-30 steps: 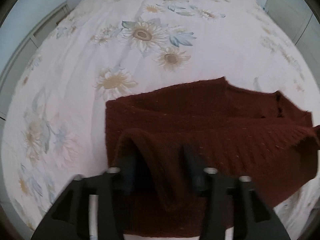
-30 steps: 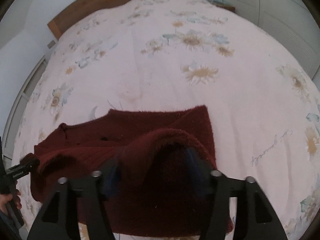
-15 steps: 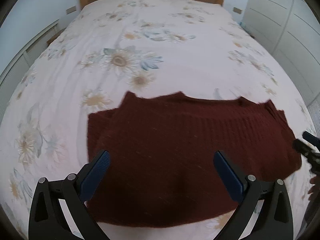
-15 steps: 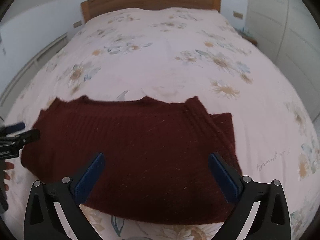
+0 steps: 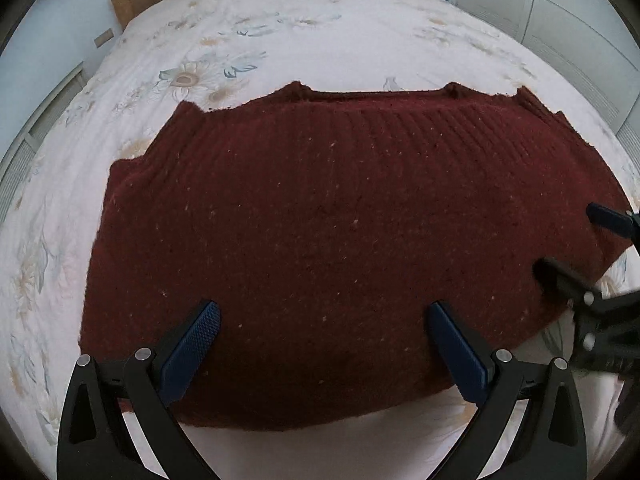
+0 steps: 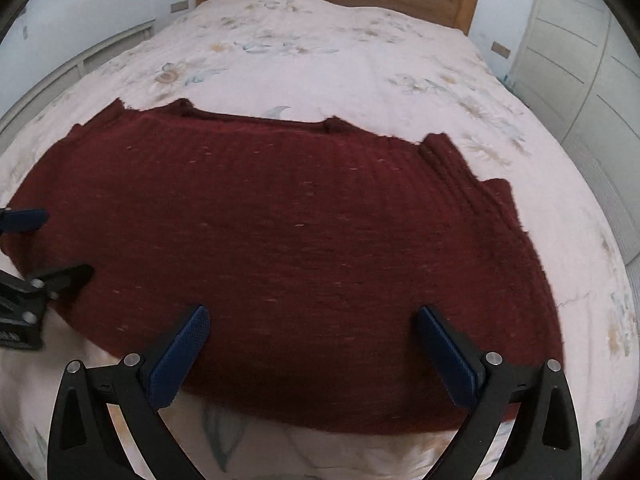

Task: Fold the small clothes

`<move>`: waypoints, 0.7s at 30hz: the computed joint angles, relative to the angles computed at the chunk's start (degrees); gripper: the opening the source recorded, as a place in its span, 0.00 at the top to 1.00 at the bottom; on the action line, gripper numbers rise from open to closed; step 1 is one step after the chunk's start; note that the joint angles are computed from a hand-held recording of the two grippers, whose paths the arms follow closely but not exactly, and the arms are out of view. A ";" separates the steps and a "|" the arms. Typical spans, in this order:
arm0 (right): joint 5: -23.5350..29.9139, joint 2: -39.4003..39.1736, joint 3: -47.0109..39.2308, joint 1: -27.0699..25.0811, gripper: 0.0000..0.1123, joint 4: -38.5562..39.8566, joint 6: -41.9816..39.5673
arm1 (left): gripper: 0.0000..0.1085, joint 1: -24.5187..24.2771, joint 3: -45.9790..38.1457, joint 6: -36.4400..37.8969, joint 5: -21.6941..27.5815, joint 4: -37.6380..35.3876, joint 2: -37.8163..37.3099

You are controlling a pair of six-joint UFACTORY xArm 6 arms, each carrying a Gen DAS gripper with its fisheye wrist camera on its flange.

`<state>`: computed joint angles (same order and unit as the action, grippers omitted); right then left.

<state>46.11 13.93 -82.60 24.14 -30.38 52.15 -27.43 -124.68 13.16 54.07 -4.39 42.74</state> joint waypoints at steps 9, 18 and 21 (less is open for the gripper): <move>-3.09 -7.21 9.63 -4.42 0.09 1.43 2.32 | 0.06 3.11 3.69 0.47 -1.88 -1.21 -1.98; -6.81 -6.74 11.46 -5.34 0.08 3.73 3.28 | 0.06 3.87 4.80 -1.53 -2.30 -5.12 -1.70; -4.99 -6.33 9.94 -4.74 0.08 4.34 2.59 | 0.06 3.77 2.57 -1.86 -0.53 -4.91 -0.65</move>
<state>41.13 7.61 -72.66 19.40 -26.04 54.75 -23.66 -122.11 11.30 53.54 -9.30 42.08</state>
